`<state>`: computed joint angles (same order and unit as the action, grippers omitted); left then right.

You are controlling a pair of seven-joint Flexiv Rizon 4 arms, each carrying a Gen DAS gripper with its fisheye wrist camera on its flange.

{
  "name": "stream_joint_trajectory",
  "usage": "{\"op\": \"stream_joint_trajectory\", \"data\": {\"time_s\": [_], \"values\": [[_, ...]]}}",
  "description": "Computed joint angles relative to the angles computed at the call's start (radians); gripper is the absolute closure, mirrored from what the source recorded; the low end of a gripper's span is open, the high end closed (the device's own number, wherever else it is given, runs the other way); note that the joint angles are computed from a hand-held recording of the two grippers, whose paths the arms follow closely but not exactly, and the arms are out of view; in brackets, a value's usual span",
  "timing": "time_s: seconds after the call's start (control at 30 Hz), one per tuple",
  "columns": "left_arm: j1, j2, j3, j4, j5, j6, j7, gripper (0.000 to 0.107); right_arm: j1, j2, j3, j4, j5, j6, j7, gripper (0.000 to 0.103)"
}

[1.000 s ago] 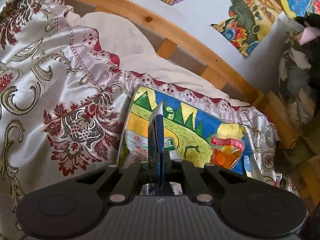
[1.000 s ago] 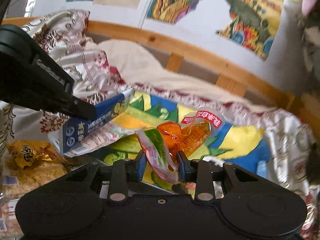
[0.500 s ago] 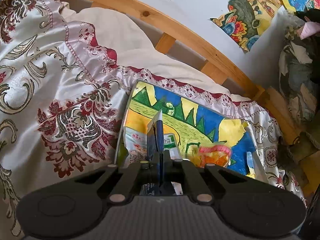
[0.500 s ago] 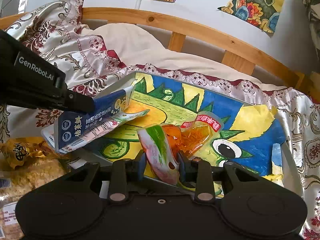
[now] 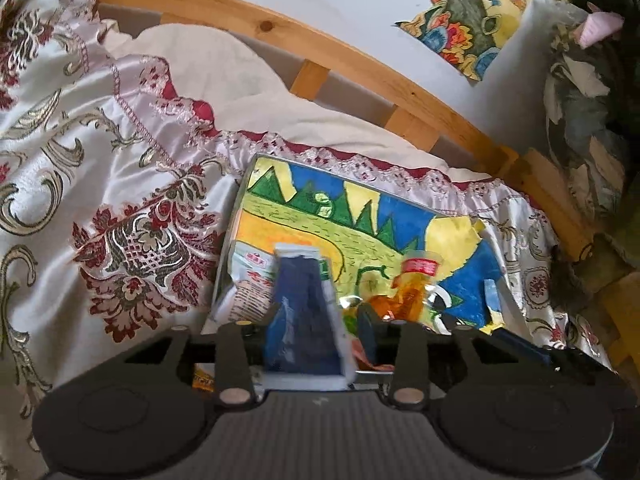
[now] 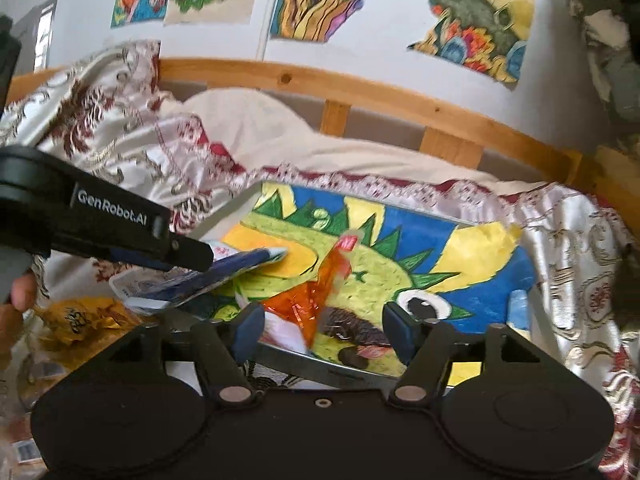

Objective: Organize snacks
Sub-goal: 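Open the right tool over the dinosaur box while the left tool releases the blue tube there, then withdraw both open tools back from the dinosaur box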

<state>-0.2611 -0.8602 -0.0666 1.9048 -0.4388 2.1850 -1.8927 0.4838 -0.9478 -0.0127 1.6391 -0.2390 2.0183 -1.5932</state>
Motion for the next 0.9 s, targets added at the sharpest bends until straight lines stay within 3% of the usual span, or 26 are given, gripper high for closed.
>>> {"op": "stream_joint_trajectory", "data": {"time_s": [0.1,0.17,0.2,0.37,0.6,0.77,0.9], "values": [[-0.046,0.021,0.027,0.018,-0.046,0.004,0.016,0.045,-0.040,0.032,0.035,0.044,-0.009,0.032,0.010,0.029],[-0.103,0.033,0.059,0.033,-0.112,0.018,0.041,0.026,-0.057,0.052,0.045,0.079,-0.006,0.073,0.010,0.022],[-0.141,0.037,0.080,0.039,-0.160,0.027,0.062,0.023,-0.059,0.063,0.043,0.097,0.002,0.094,0.008,0.017],[-0.297,0.063,0.130,0.070,-0.396,0.077,0.229,0.010,-0.082,0.126,0.051,0.202,0.029,0.185,-0.002,0.013],[-0.413,0.094,0.093,0.124,-0.623,0.257,0.361,0.004,-0.133,0.207,0.083,0.351,0.035,0.347,-0.017,0.001],[-0.414,0.142,0.019,0.210,-0.640,0.336,0.356,0.004,-0.154,0.253,0.093,0.451,0.050,0.451,-0.025,0.001],[-0.437,0.159,-0.039,0.230,-0.730,0.404,0.427,0.004,-0.181,0.280,0.110,0.524,0.040,0.514,-0.010,0.001]]}}
